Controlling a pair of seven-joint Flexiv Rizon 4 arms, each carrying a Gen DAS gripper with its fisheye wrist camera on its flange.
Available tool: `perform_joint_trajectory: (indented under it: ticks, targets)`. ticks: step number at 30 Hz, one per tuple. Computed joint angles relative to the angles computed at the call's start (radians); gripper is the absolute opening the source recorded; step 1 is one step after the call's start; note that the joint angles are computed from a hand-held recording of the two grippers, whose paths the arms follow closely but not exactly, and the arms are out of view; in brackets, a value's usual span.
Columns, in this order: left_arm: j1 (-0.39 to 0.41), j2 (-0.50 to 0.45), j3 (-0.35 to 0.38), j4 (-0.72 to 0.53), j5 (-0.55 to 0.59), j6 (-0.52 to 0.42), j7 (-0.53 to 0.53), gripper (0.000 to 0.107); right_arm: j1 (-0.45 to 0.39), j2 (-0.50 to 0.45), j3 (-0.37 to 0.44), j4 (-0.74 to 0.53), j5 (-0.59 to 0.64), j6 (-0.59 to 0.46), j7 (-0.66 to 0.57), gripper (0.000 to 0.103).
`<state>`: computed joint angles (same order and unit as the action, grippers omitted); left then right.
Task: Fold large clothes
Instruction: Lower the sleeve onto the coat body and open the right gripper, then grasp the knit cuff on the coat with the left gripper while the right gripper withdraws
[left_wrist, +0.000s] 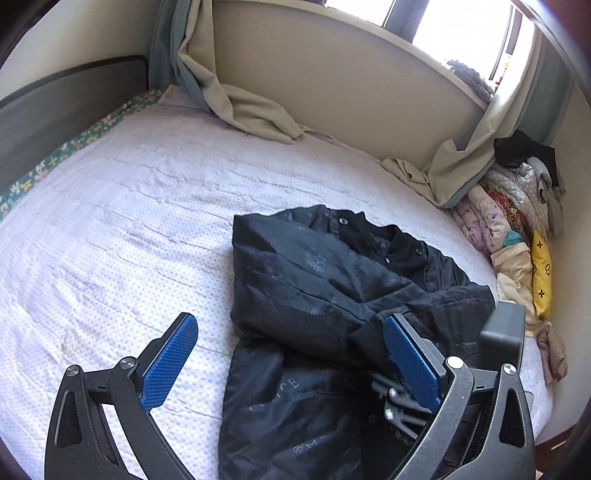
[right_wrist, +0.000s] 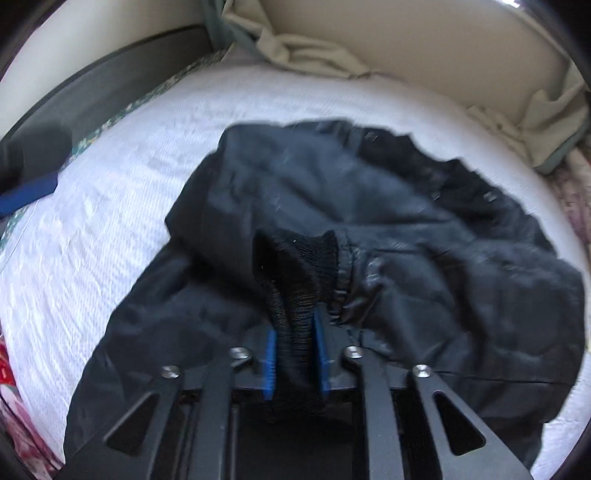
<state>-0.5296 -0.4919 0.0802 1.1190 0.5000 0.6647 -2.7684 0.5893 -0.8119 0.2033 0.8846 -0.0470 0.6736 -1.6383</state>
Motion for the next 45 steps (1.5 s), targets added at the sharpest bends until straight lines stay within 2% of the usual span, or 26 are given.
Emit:
perform_joint_trajectory:
  ticks: [2, 4, 6, 8, 10, 12, 14, 18, 19, 20, 21, 22, 23, 25, 30, 33, 39, 42, 45]
  targets:
    - [0.007, -0.009, -0.006, -0.006, -0.012, -0.001, 0.012, 0.102, -0.028, 0.026, 0.021, 0.020, 0.037, 0.013, -0.008, 0.059]
    - [0.010, -0.023, -0.010, -0.019, -0.023, -0.008, 0.030, 0.102, -0.072, 0.068, 0.042, 0.055, 0.083, 0.049, -0.021, 0.067]
    - [0.020, -0.038, -0.021, -0.021, -0.051, 0.004, 0.049, 0.101, -0.114, 0.087, 0.057, 0.043, 0.127, 0.041, -0.032, 0.068]
    - [0.038, -0.050, -0.041, -0.005, -0.098, 0.047, 0.076, 0.096, -0.139, 0.102, 0.041, 0.046, 0.144, 0.078, -0.019, 0.072]
    - [0.071, -0.077, -0.083, 0.017, -0.189, 0.115, 0.135, 0.091, -0.160, 0.123, 0.005, 0.087, 0.140, 0.186, 0.010, 0.074]
    - [0.093, -0.114, -0.117, 0.017, -0.278, 0.151, 0.202, 0.083, -0.174, 0.129, -0.030, 0.112, 0.123, 0.248, 0.077, 0.074]
    - [0.109, -0.157, -0.146, 0.000, -0.355, 0.163, 0.267, 0.073, -0.206, 0.117, -0.016, 0.072, 0.125, 0.209, 0.111, 0.074]
    - [0.113, -0.247, -0.172, -0.088, -0.466, 0.129, 0.386, 0.069, -0.261, 0.107, 0.012, 0.031, 0.174, 0.219, 0.158, 0.075]
    - [0.107, -0.258, -0.166, -0.099, -0.482, 0.124, 0.401, 0.064, -0.268, 0.103, 0.013, 0.020, 0.180, 0.219, 0.170, 0.075]
    - [0.105, -0.277, -0.165, -0.122, -0.501, 0.113, 0.426, 0.050, -0.273, 0.105, 0.010, 0.022, 0.183, 0.224, 0.180, 0.075]
    - [0.099, -0.292, -0.155, -0.146, -0.512, 0.090, 0.441, 0.042, -0.275, 0.102, 0.010, 0.018, 0.184, 0.225, 0.188, 0.075]
    - [0.093, -0.302, -0.144, -0.163, -0.519, 0.076, 0.448, 0.023, -0.276, 0.098, 0.009, 0.013, 0.185, 0.224, 0.197, 0.075]
    - [0.095, -0.305, -0.145, -0.163, -0.532, 0.090, 0.462, 0.020, -0.280, 0.093, 0.009, 0.005, 0.187, 0.217, 0.208, 0.075]
    - [0.083, -0.297, -0.120, -0.166, -0.527, 0.104, 0.464, 0.018, -0.285, 0.088, 0.010, -0.003, 0.190, 0.208, 0.220, 0.075]
    - [0.054, -0.241, -0.034, -0.197, -0.432, 0.095, 0.454, 0.016, -0.286, 0.086, -0.010, -0.007, 0.169, 0.195, 0.251, 0.075]
    - [0.041, -0.216, 0.022, -0.213, -0.348, 0.017, 0.411, 0.016, -0.290, 0.086, -0.020, -0.007, 0.161, 0.192, 0.283, 0.075]
    - [0.103, -0.221, -0.028, -0.140, -0.378, -0.038, 0.364, 0.016, -0.295, 0.070, -0.032, -0.022, 0.137, 0.153, 0.327, 0.075]
    - [0.092, -0.239, -0.022, -0.176, -0.360, -0.072, 0.356, 0.017, -0.299, 0.064, -0.033, -0.032, 0.131, 0.127, 0.338, 0.074]
    - [0.076, -0.252, -0.009, -0.232, -0.330, -0.132, 0.354, 0.026, -0.303, 0.065, -0.035, -0.032, 0.128, 0.116, 0.345, 0.074]
